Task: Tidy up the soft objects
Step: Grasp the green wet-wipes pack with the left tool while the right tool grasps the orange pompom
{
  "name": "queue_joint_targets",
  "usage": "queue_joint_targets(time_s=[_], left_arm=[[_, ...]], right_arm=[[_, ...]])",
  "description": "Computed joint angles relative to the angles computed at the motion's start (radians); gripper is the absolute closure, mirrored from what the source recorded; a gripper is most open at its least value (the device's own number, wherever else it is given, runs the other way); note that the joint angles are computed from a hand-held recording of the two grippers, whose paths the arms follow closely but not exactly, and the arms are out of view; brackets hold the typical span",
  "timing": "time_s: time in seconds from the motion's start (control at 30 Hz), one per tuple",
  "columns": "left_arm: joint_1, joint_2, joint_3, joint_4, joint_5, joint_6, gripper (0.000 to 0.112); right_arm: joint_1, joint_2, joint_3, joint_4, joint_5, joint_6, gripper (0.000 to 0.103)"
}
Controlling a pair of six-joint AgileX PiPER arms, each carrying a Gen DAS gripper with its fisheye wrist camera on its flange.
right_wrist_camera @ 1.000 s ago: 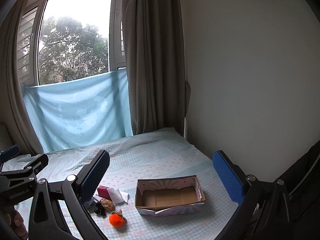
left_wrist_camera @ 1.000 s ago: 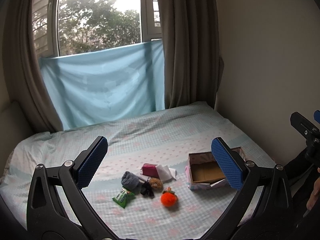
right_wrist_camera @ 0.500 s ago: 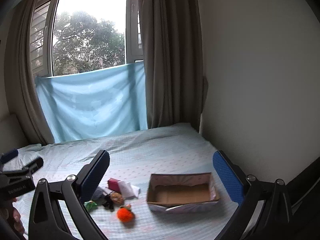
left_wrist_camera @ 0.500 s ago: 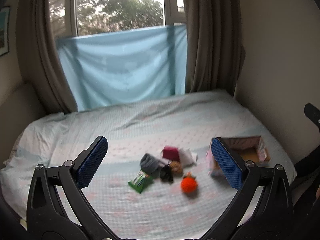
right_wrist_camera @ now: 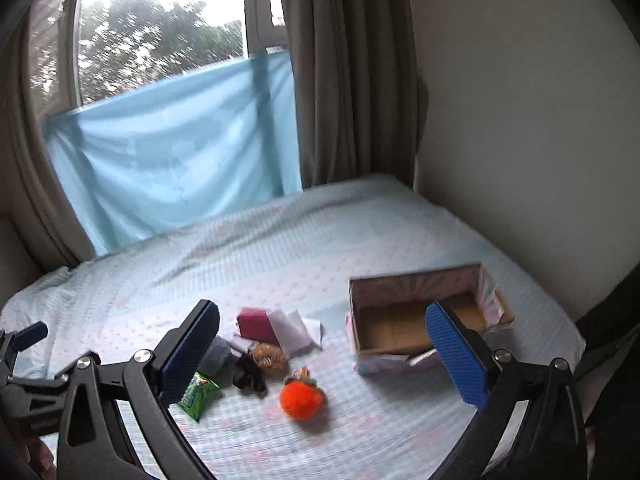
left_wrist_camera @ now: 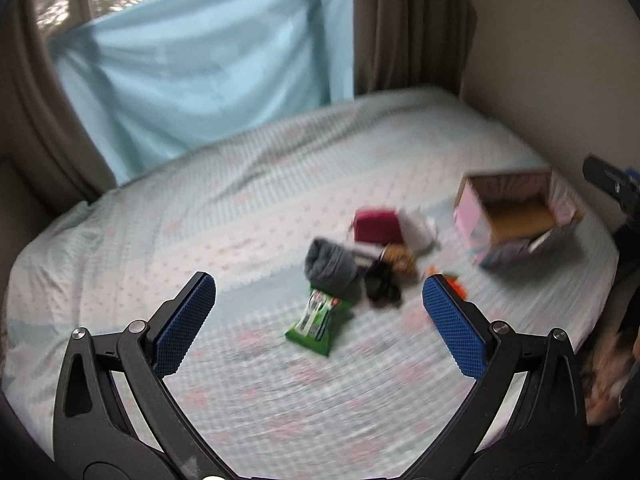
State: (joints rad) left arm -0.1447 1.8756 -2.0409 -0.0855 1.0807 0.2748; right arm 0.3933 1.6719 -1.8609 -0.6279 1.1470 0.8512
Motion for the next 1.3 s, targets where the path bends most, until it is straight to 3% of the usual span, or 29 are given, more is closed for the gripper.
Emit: queue_joint_targets(time_s=[0.17, 0.4, 0.7, 0.83, 0.87, 1.03, 1.1, 1.3], left_arm=[[0.046, 0.132, 0.066, -0.071, -0.111, 0.166, 0.010], [0.058, 0.353, 0.041, -0.110, -0.209, 0.260, 0.010], [0.039, 0.599, -0.101, -0.101, -0.209, 0.289, 0.020], [0.037, 0.666, -0.160, -0.101, -0.186, 0.286, 0.027], [0.038, 0.681, -0.183, -0.103, -0.168, 0.290, 0.035], [0.034, 0.714, -0.252, -0.113, -0.122, 0.296, 0.050], [0.036, 0.721, -0.269, -0.122, -0.104, 0.302, 0.064], [0.038, 0.681, -0.207, -0.106, -0.132, 0.301, 0.076]], right_arm=[[0.005, 0.103, 0.097, -0.040, -0.086, 0.162, 0.000], [-0.008, 0.288, 0.182, -0.040, -0.241, 0.307, 0.001], [-0.049, 0.507, 0.163, -0.060, -0.324, 0.423, 0.007], [-0.071, 0.577, 0.134, -0.022, -0.349, 0.405, 0.018], [-0.080, 0.585, 0.136, -0.006, -0.365, 0.393, 0.022], [-0.107, 0.604, 0.135, 0.050, -0.398, 0.340, 0.039], [-0.115, 0.602, 0.142, 0.080, -0.413, 0.326, 0.047], [-0.120, 0.590, 0.173, 0.113, -0.440, 0.321, 0.065]])
